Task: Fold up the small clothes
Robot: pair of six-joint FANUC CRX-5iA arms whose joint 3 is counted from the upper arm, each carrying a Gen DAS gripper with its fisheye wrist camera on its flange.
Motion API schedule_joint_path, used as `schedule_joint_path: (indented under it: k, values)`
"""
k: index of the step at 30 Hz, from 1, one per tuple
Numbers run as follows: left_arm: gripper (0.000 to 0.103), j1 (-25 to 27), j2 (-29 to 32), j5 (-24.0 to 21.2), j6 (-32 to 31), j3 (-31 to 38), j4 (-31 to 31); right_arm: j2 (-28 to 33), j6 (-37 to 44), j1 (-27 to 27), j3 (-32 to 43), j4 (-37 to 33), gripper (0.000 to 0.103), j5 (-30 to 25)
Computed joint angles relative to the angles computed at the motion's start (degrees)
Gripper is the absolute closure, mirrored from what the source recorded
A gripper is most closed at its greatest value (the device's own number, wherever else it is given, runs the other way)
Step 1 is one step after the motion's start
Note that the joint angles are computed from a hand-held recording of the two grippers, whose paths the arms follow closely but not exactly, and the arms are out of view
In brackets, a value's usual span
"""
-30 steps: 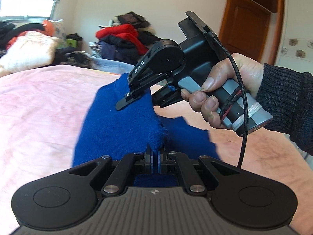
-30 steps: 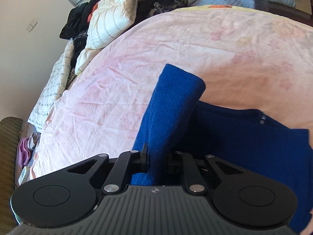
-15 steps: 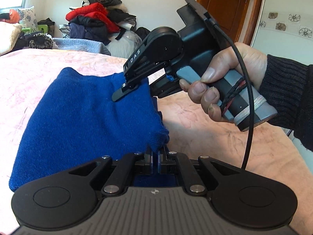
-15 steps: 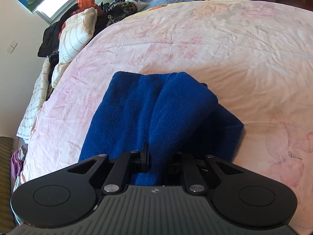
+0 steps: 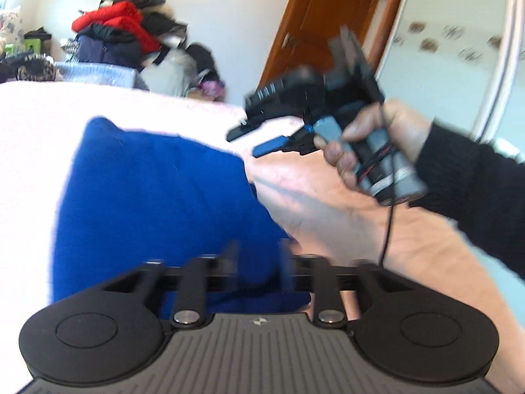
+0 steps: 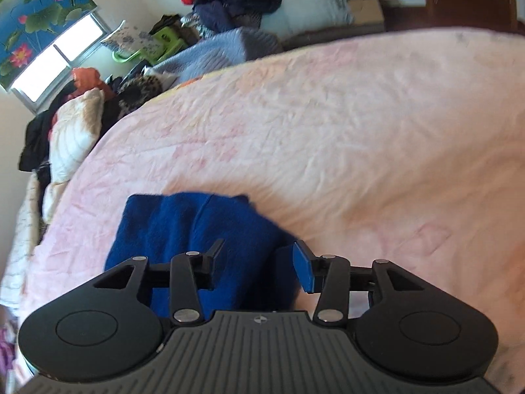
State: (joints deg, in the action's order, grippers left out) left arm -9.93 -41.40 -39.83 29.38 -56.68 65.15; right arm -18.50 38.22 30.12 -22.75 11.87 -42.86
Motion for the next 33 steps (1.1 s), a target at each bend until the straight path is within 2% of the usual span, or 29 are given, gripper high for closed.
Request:
schedule_joint_path:
  k: [1,2,3,4,5,7,9,10,11,12,13,14,16,18,20,22,24,25,26,27,29,31,33]
  values:
    - [0.033,1.5,-1.9,0.3,-1.5,-1.0,2.2,-1.0,-3.7,1.7,-2.3,6.1,0.056,1.6]
    - [0.017,1.2,-3.5,3.7,-1.8,-1.8,3.5,-1.7,-5.6,2.6,-3.9,9.2,0.053,3.8]
    - [0.015,-1.1,-4.3,10.0,-2.0,-2.3,4.2,-2.0,-5.2,3.0,-4.7,9.2,0.049,6.6]
    - [0.015,-4.5,-3.2,16.2,-4.2,-2.3,5.9,-1.2,-2.7,2.9,-4.0,6.3,0.04,8.5]
    - [0.015,-6.2,-1.2,19.4,-5.4,-1.5,5.2,0.2,2.5,2.1,-1.9,0.5,0.039,8.9]
    - [0.016,-6.7,3.8,20.7,-7.2,0.9,0.6,3.7,6.3,2.2,1.6,-4.2,0.04,7.9]
    - [0.016,-6.2,7.7,20.6,-4.2,3.1,-8.6,6.1,5.7,3.4,2.4,-2.4,0.04,7.6]
    - [0.016,-5.5,9.0,19.8,-1.0,4.2,-14.8,7.1,5.2,4.1,2.7,-0.6,0.039,6.1]
    - [0.016,-5.0,10.0,18.8,0.3,4.9,-18.0,8.1,4.8,4.6,3.4,0.0,0.041,3.9]
    - [0.017,-4.7,10.3,18.5,0.6,4.7,-19.2,8.7,6.0,4.1,3.5,-2.4,0.041,3.4]
    - [0.017,-4.3,9.7,17.8,0.8,4.0,-19.1,7.3,6.2,4.3,1.2,-2.0,0.04,5.8]
    - [0.017,-3.9,9.7,17.2,-0.7,3.6,-16.4,6.3,6.9,4.5,-0.3,-1.7,0.041,7.3]
    - [0.017,-2.1,10.0,14.5,-2.6,3.4,-12.1,4.4,6.0,4.9,-1.8,-1.6,0.04,8.0]
    - [0.018,-0.4,8.4,13.2,-4.3,2.7,-9.6,1.1,-2.6,5.6,-4.4,1.2,0.037,8.9]
    - [0.018,1.5,4.0,12.2,-6.8,0.1,-5.3,-5.8,-10.7,6.2,-9.5,1.8,0.036,12.8]
    - [0.017,7.2,-0.3,7.1,-6.0,-1.2,-4.1,-14.5,-15.1,7.9,-15.0,0.7,0.036,15.5]
    - [0.017,14.3,-2.5,0.0,-1.3,-0.8,-6.1,-23.0,-20.6,10.4,-19.9,-0.5,0.044,14.8]
    - [0.017,17.9,-3.3,-3.9,1.4,-0.4,-7.6,-27.8,-25.6,12.4,-23.0,0.8,0.054,14.0]
    - [0.017,20.7,-3.9,-6.9,4.7,0.2,-10.1,-31.7,-31.4,14.8,-25.7,3.7,0.062,12.6]
    - [0.017,22.7,-4.3,-8.8,7.9,0.8,-12.8,-35.3,-38.3,17.8,-28.4,7.9,0.062,10.3]
    - [0.018,24.6,-5.9,-10.0,10.6,0.5,-15.9,-40.4,-49.3,23.0,-32.5,13.9,0.062,7.4]
    - [0.018,24.7,-7.6,-10.1,11.1,0.3,-18.7,-43.3,-57.2,26.2,-35.6,17.0,0.063,8.0]
    - [0.018,23.8,-9.6,-9.4,9.0,-0.5,-19.5,-43.9,-62.6,28.5,-37.4,20.4,0.062,8.5]
